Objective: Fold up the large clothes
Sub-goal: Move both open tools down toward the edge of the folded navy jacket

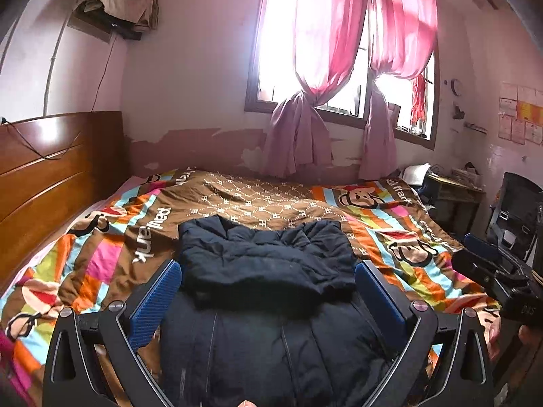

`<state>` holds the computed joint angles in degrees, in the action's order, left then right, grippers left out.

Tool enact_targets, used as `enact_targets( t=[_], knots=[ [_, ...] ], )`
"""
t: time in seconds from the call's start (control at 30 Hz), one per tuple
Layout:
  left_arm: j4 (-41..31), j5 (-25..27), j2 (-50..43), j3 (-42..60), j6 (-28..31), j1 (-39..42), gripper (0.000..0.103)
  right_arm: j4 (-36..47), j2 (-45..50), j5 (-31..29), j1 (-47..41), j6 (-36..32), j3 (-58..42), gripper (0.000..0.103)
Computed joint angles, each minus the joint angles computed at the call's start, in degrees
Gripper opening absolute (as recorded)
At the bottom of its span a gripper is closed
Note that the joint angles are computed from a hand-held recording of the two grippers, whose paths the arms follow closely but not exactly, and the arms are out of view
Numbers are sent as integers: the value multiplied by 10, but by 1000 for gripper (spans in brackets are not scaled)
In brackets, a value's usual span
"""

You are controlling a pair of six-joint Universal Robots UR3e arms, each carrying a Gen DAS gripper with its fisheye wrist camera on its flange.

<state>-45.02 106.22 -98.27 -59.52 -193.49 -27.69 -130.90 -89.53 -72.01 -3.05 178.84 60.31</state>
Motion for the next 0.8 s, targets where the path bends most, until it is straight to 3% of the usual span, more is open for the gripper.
enact_targets(
  t=[0.23, 0.4, 0.5, 0.63, 0.8],
  knots=[
    [28, 52, 80, -135, -15, -48, 103, -24, -166, 15, -18, -28, 184, 102],
    [66, 87, 133, -238, -21, -83, 103, -65, -262, -13, -21, -61, 302, 102],
    [65, 113, 152, -280, -28, -103, 103, -48, -303, -31, -23, -78, 340, 102],
    [71, 121, 184, -350, -26, -106, 103, 10, -366, 38, -97, -103, 389, 102],
    [64, 108, 226, -443, -29, -92, 103, 135, -455, 127, -231, -189, 451, 102]
  ],
)
